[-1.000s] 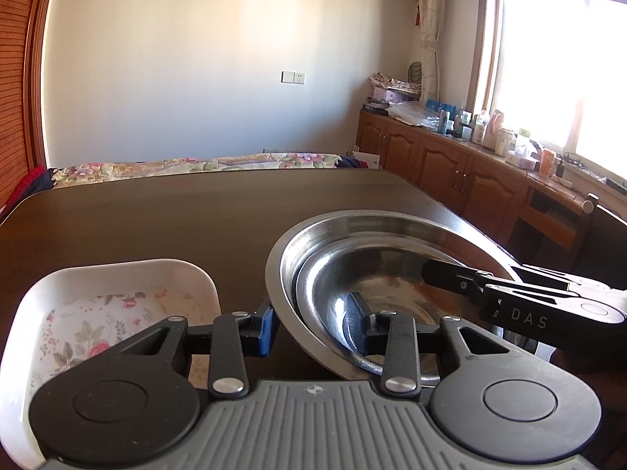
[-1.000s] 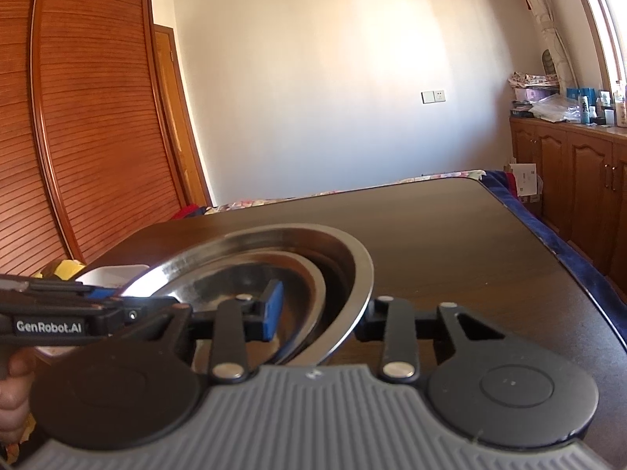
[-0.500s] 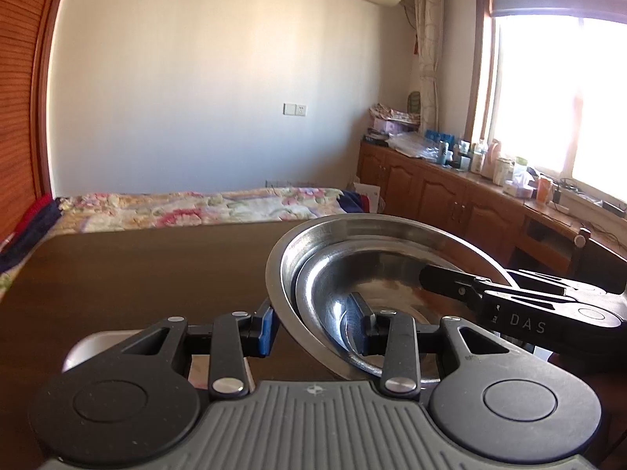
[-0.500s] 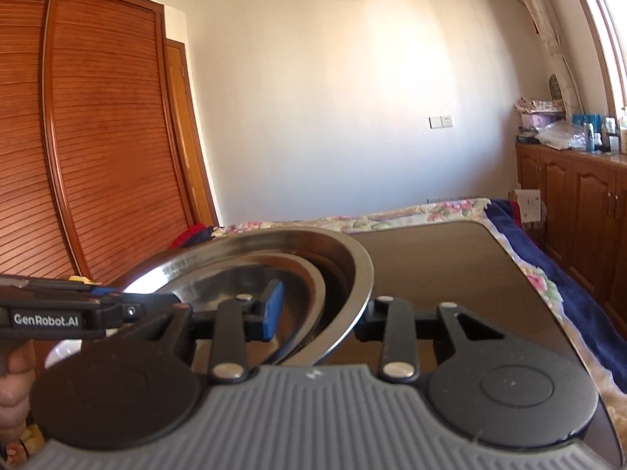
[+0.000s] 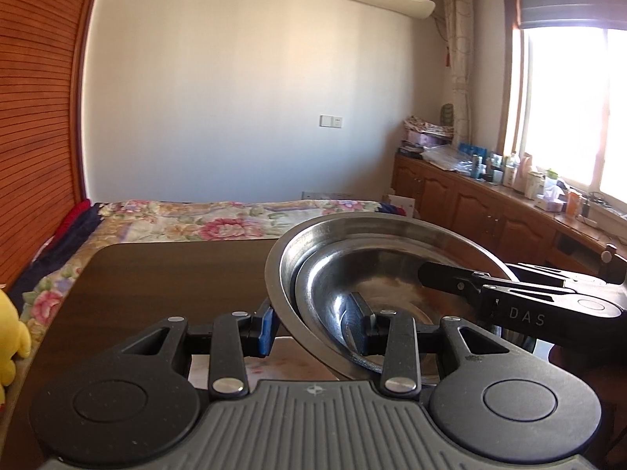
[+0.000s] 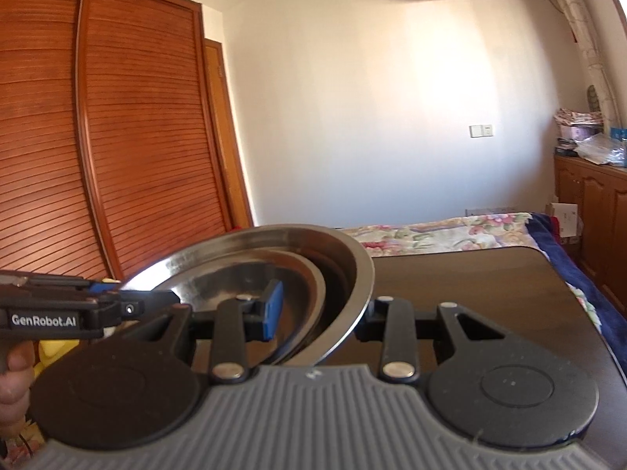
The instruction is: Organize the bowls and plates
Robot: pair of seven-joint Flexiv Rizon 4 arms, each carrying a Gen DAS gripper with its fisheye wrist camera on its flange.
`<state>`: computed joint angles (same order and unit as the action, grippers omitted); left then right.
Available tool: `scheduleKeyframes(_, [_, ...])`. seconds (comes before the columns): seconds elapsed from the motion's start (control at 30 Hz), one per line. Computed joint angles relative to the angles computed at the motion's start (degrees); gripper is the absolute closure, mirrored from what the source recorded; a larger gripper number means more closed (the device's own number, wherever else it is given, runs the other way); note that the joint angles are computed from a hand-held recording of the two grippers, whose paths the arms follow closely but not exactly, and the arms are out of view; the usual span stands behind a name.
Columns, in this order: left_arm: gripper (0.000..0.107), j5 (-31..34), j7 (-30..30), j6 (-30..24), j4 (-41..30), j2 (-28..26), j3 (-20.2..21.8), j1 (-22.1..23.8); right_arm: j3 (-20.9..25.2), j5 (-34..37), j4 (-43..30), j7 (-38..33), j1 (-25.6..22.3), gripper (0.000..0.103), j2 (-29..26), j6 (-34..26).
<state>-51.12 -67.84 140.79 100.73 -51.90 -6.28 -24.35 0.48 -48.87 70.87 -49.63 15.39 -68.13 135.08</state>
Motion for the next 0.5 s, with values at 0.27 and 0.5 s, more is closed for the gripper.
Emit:
scheduleKeyframes(0.27, [0.067, -1.0, -1.8, 1.5, 5.0, 2.0, 0.3, 0.9, 0.6, -3.2, -1.2, 1.7, 1.1, 0.065, -0.3, -0.7])
scheduleKeyframes(0.5, [0.067, -0.4, -4.4, 1.1, 8.1, 2.8, 0.6, 2.1, 0.1, -5.7, -1.2, 3.0, 2.5, 0.065, -0.2, -1.2])
